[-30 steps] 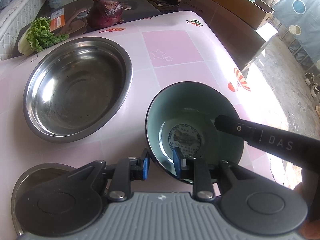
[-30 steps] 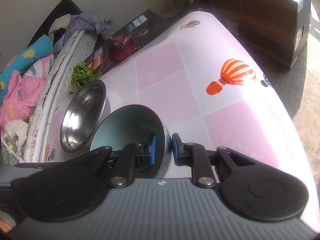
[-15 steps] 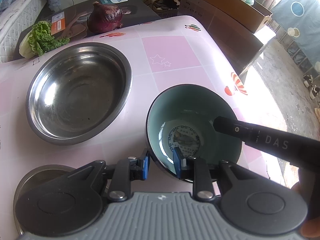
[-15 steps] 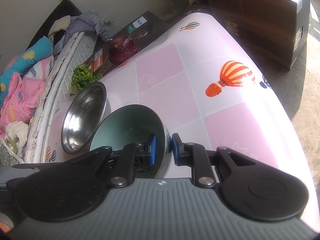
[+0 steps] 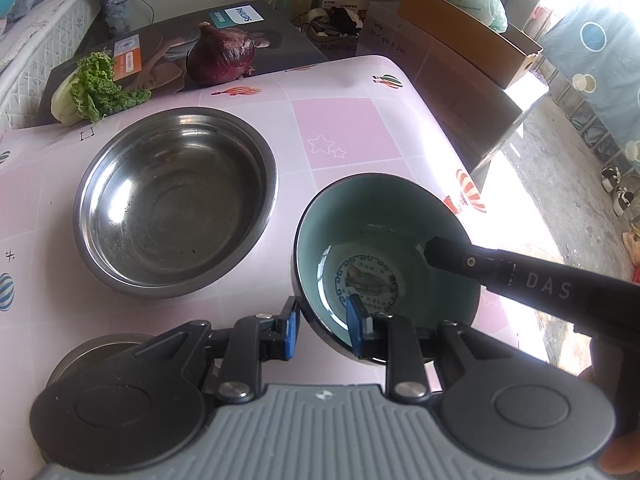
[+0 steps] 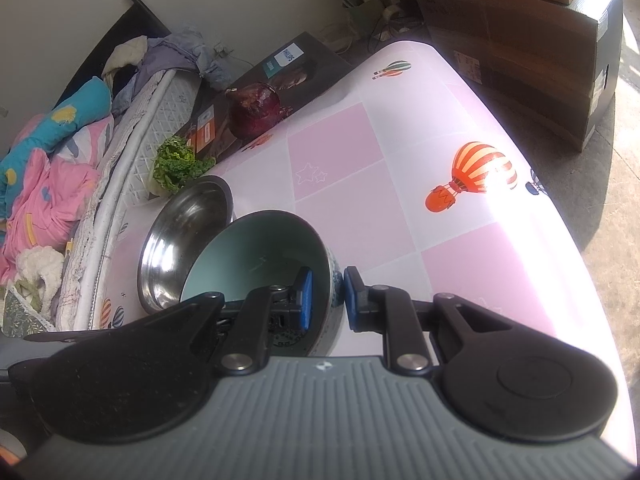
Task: Organize plates and bowls
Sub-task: 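Carry the green bowl with the left gripper beside the right gripper's steel bowl, then lower the green bowl into the right gripper's steel bowl and open the left gripper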
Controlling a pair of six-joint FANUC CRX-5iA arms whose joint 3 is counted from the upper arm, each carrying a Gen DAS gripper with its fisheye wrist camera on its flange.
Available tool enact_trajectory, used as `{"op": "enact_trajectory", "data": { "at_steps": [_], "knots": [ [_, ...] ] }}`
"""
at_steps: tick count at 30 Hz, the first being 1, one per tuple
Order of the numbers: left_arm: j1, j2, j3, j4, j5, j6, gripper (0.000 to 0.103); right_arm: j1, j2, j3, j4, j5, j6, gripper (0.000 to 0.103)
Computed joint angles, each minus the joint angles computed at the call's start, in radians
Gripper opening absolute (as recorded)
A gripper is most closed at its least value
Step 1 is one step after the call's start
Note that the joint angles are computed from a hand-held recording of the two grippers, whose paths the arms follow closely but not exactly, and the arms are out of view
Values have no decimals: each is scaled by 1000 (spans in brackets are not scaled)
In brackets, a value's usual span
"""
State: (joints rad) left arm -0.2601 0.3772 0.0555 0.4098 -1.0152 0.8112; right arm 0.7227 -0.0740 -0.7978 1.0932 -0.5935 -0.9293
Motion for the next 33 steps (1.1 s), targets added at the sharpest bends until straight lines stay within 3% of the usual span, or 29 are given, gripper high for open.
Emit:
{"op": "enact_trajectory", "data": {
  "at_steps": [10, 25, 33],
  "knots": [
    [41, -7, 23, 44, 2, 0, 26, -4, 22, 73, -4, -15, 76, 17],
    [118, 55, 128, 49, 26, 57, 26, -81, 172, 262, -3, 102, 215, 17],
    [119, 133, 213, -14, 54, 128, 26, -107, 312, 426, -168, 122, 410, 17]
  ]
}}
